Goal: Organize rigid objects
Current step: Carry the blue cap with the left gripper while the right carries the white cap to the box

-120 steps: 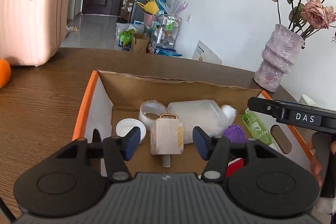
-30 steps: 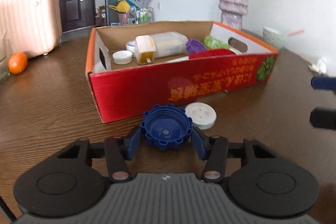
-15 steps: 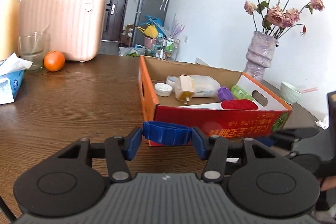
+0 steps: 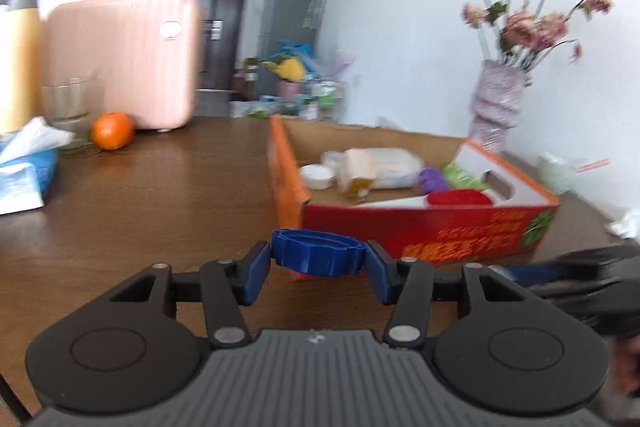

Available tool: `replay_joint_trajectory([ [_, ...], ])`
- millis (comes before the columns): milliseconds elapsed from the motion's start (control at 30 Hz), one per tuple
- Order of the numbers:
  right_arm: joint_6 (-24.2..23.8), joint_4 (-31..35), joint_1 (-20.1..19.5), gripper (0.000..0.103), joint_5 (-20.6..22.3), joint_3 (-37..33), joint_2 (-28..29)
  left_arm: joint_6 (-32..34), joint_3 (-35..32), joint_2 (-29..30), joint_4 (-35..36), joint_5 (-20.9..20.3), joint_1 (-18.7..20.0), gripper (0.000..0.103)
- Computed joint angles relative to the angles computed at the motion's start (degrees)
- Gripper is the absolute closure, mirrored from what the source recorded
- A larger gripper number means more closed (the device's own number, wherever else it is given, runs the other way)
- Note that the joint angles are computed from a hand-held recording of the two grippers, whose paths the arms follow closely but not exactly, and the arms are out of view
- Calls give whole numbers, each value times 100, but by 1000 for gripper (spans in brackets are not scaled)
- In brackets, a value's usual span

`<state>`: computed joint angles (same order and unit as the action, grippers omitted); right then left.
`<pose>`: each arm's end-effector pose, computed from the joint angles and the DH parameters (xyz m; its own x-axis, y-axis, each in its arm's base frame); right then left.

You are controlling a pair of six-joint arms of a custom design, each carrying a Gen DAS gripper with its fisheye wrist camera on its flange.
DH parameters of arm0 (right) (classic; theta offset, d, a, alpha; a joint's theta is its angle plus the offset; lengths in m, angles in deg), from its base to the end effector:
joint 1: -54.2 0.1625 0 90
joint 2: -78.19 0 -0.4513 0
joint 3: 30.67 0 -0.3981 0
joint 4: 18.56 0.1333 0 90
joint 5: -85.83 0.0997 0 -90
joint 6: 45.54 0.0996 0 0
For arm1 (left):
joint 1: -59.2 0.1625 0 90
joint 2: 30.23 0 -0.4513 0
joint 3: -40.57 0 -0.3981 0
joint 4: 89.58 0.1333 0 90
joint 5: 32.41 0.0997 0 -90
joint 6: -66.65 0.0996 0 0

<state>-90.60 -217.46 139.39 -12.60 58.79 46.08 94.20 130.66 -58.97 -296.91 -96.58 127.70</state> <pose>0.0565 -0.7436 0.0840 -0.7264 -0.2992 0.6187 -0.6541 0.5774 -0.4887 -0.0983 -0.7316 0.0626 -0.7650 0.2353 -0.5995 0.6304 0.4644 -0.6221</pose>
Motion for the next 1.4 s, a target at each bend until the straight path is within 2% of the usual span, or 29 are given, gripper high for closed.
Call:
replay_joint_trajectory([
  [133, -14, -972, -204, 65, 136, 961, -592, -72, 840, -301, -544, 93, -124, 51],
  [300, -271, -2250, -494, 65, 349, 2168, -1239, 171, 2006, -499, -1946, 581, -563, 51],
  [467, -461, -3387, -839, 65, 1009, 3219, -1549, 70, 2888, -487, -3301, 1192, -1182, 51],
  [533, -426, -3640, -950, 65, 1259, 3540, -1634, 166, 3161, -449, -3796, 1379, -1433, 51],
  [667, -260, -3978, -1116, 65, 1719, 3986, -1747, 462, 3475, -390, -4308, 1752, -1836, 51],
  [733, -298, -4085, -1183, 65, 1888, 4142, -1811, 493, 3523, -390, -4375, 1850, -1959, 51],
  [867, -153, -4315, -1247, 65, 2053, 4294, -1858, 523, 3569, -399, -4420, 1782, -2047, 51],
  [1100, -77, -4410, -1264, 65, 2084, 4175, -1809, 288, 3318, -412, -3983, 1387, -1837, 51],
  [1267, -160, -4216, -1127, 65, 2045, 3754, -1759, 407, 2705, -429, -3342, 872, -1522, 51],
  [1400, -190, -3458, -873, 65, 1926, 2963, -1733, 457, 1782, -405, -2310, 372, -1184, 51],
])
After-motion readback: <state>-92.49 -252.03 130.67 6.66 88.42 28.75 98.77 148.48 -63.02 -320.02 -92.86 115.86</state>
